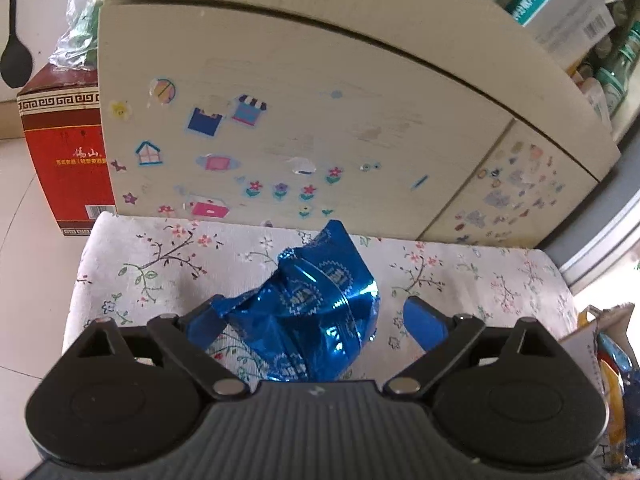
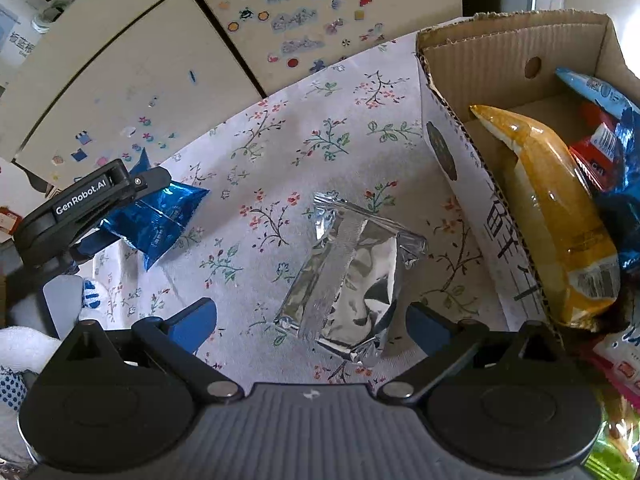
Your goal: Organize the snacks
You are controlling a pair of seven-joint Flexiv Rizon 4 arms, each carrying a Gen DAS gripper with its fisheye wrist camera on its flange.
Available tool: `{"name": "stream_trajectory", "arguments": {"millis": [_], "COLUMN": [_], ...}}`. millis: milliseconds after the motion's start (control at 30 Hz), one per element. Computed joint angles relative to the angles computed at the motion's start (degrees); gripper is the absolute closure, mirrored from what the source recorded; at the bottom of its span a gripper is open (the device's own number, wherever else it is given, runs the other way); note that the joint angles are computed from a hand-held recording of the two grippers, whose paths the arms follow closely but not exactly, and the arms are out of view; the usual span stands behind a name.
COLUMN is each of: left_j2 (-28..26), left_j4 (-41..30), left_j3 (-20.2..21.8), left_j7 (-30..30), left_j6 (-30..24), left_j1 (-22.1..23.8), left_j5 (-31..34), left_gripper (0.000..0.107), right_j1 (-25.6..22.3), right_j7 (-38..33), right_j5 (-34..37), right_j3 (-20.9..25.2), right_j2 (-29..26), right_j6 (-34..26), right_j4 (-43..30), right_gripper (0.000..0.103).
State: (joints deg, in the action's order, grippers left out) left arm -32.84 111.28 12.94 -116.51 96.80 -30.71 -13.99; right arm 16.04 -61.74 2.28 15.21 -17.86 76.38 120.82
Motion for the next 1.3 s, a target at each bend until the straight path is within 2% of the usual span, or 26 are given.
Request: {"name": "stream_trajectory", "arguments": {"millis": [100,200,300,367,467,567,600,733,900,1100,1300], "left_j2": [-0.9,-2.6,-3.6,-3.7,-3.7,-3.2,-3.0,-1.9,0.6,3.1,5.9], "left_j4": [-1.2,-3.4,-4.9,-5.3,-5.4,-5.3,-5.3,-5.4,-5.0,-4.2,-2.8], "left_j3": [0.7,6.8,9.3,8.8,8.3,8.4,8.5,9.3,9.2,9.6,10.8], "left_j7": [0.1,-1.8,-3.8,-5.0,-6.6,-7.6,-7.7,-8.3,-9.2,-12.3,-17.7], "left_j6": [-0.8,-3.6,-5.5,-5.9,-5.9,-6.2,-6.3,-7.4,-9.0,-10.8,-12.6], "left_j1": [-0.7,-5.8,-7.5,-6.9,-6.3,-6.2,-6.3,-7.2,-7.7,-8.7,-10.0], "left_j5": [0.0,0.9,2.7,3.9,5.5,7.0,7.7,10.6,14.7,20.3,25.9], "left_gripper": [0.013,0.015,0.022,0.028,0.033,0.038,0.039,0.045,0.049,0.056,0.056], "right_j1": [1.2,3.0,4.6,5.9,8.4,10.8,10.8,8.7,5.3,3.9,5.5], "right_j7": [1.8,4.6,7.8,9.8,13.4,17.2,17.6,16.8,12.8,9.1,8.1], "right_j5": [-1.5,-4.4,-7.9,-11.2,-17.0,-22.9,-24.1,-25.0,-22.7,-20.4,-21.0], "right_j3": [-1.3,-3.3,-5.5,-7.3,-11.3,-15.4,-15.9,-14.2,-9.7,-7.0,-8.7], "right_j2": [-0.4,-0.8,-1.2,-1.2,-1.2,-0.8,-0.8,-1.2,-1.2,-0.2,2.5], "right_j6": [0.4,1.3,3.1,4.4,7.0,9.1,9.8,11.8,11.9,11.9,13.1], "right_j4": [0.2,1.0,2.1,3.0,4.9,6.8,7.1,7.3,7.1,7.7,10.4], "right_gripper": [0.0,0.0,0.0,0.001,0.009,0.022,0.029,0.037,0.037,0.038,0.038]}}
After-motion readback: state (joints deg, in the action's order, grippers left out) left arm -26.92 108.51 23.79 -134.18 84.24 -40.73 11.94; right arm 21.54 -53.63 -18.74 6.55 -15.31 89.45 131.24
